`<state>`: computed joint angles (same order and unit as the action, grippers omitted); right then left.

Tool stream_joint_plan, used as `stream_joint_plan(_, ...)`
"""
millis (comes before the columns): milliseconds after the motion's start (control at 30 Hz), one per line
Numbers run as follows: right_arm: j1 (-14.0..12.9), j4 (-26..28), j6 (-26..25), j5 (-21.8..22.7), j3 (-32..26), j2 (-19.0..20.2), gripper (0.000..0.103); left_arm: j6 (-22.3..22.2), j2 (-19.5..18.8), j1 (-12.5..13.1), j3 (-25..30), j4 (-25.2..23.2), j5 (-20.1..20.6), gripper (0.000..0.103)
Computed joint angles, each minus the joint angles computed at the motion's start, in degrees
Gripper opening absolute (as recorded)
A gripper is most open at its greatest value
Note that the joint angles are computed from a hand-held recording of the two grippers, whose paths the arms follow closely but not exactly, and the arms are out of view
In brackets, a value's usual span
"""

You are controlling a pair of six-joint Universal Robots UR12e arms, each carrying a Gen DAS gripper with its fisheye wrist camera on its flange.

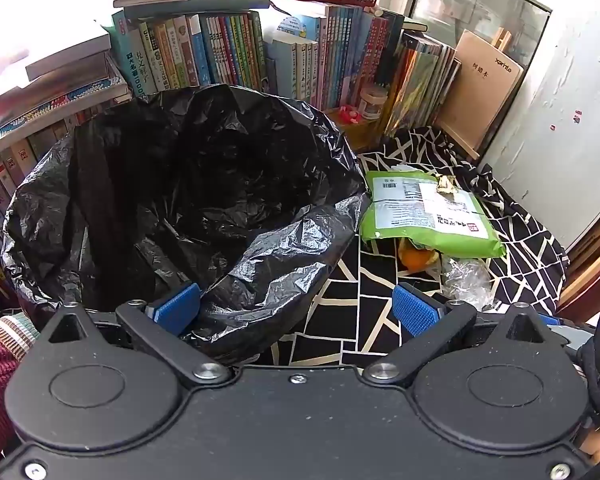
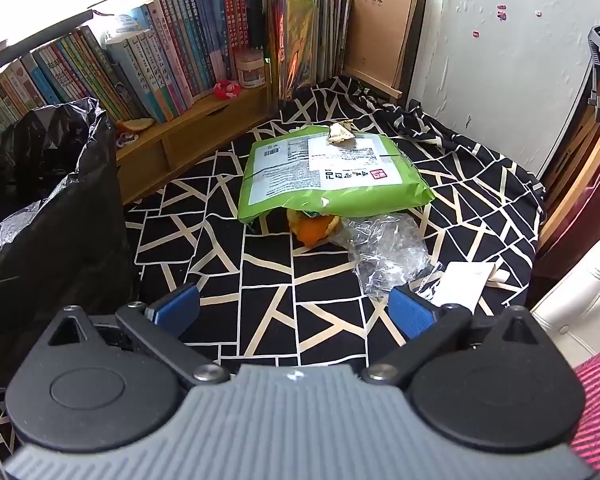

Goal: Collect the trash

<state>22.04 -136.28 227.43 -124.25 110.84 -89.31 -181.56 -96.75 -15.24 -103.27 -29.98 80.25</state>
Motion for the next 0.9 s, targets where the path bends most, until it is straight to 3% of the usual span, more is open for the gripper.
stream_joint_plan(900, 0.3, 0.0, 0.4, 0.0, -0.1, 0.3, 0.103, 0.1, 0.0, -0.1, 0.0, 0.1, 0.3, 0.102)
